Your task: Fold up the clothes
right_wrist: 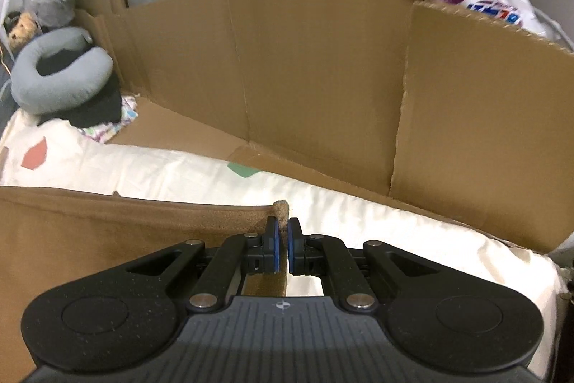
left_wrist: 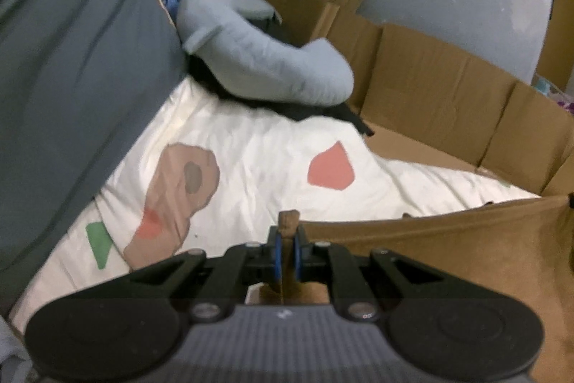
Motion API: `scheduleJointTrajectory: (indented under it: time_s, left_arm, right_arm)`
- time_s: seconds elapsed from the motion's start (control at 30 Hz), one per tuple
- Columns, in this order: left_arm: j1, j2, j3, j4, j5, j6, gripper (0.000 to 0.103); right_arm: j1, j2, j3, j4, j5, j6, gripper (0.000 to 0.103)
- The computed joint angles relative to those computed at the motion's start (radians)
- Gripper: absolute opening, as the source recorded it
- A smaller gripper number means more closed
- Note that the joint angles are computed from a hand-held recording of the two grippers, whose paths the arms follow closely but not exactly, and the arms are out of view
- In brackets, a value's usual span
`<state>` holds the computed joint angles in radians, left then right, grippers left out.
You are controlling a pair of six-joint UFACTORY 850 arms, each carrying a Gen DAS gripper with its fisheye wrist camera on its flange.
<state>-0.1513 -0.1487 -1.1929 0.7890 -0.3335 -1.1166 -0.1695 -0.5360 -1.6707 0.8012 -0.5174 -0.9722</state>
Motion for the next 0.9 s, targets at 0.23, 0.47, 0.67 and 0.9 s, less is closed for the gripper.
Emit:
scheduleJointTrajectory:
  time_s: [0.23,0.47,0.67,0.9]
  left_arm:
    - [0.014,-0.049,-0.041,-0.054,-0.010,0.065,0.006]
    - [0.017,-0.082,-0.078,-0.076,-0.022,0.094,0.006]
    - [0.026,-0.115,-0.103,-0.129,-0.042,0.159,0.006]
    - [0.025,-0.125,-0.104,-0.107,-0.048,0.141,0.006]
  right_arm:
    - [0.024,-0.050,-0.064,-0.109,0.010,0.123,0.003]
    - [0.042,-0.081,-0.102,-0.198,0.031,0.217,0.002]
    - [0.053,-0.101,-0.127,-0.258,0.035,0.269,0.002]
    - [0.067,-0.117,-0.146,-0.303,0.046,0.324,0.002]
